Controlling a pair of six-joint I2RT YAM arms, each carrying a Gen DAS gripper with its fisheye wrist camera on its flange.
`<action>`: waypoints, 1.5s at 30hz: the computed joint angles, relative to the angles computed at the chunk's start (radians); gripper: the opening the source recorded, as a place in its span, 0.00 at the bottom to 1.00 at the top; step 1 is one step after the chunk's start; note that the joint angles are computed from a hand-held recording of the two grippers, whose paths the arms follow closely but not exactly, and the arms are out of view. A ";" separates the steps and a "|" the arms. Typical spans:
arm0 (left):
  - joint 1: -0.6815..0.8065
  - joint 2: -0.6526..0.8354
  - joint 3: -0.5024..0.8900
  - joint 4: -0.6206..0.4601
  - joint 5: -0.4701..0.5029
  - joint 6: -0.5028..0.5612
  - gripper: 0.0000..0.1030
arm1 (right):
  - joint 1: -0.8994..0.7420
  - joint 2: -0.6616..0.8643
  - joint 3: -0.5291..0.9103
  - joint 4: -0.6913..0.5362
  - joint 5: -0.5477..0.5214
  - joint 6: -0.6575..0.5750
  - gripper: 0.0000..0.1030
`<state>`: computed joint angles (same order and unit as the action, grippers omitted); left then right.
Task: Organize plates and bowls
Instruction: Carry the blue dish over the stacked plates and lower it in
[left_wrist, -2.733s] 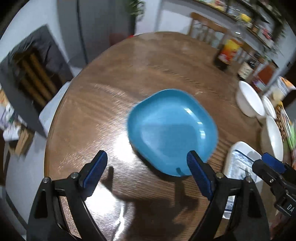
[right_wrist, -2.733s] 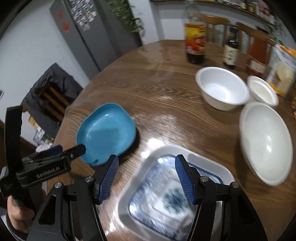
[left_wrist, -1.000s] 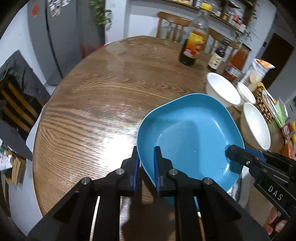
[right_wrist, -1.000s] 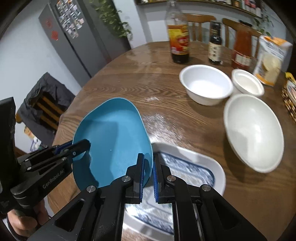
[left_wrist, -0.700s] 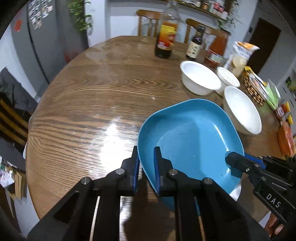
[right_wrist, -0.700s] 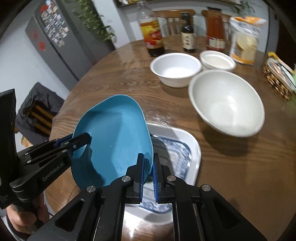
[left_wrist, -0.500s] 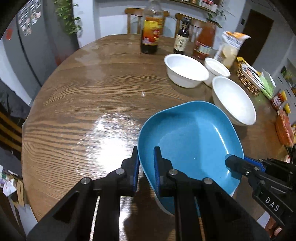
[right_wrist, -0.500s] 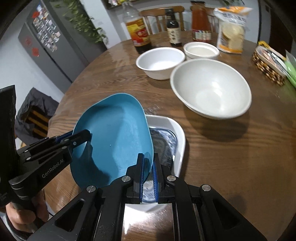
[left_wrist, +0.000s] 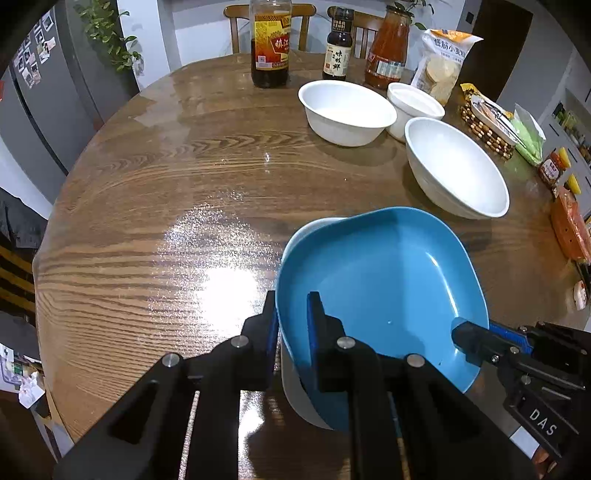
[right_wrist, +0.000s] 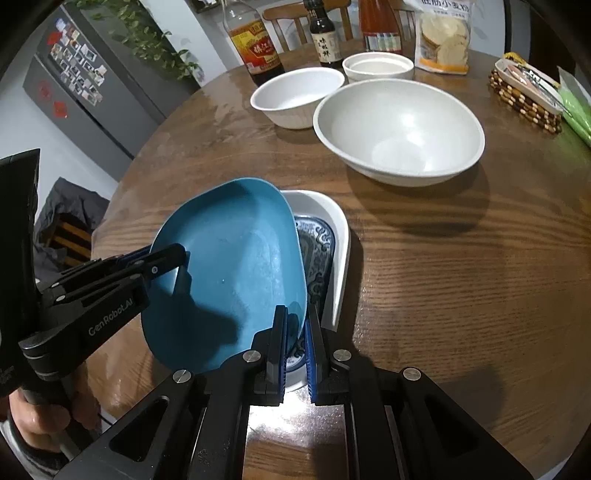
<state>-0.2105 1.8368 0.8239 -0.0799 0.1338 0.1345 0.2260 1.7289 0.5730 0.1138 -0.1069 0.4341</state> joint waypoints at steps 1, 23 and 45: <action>0.000 0.002 0.001 -0.001 -0.001 0.001 0.13 | 0.000 0.005 0.002 0.000 -0.002 0.000 0.10; -0.024 0.091 0.066 0.002 -0.038 0.048 0.15 | 0.038 0.078 0.049 -0.016 0.023 0.029 0.11; -0.019 0.106 0.074 0.005 -0.046 0.084 0.18 | 0.053 0.087 0.048 -0.006 0.059 0.043 0.11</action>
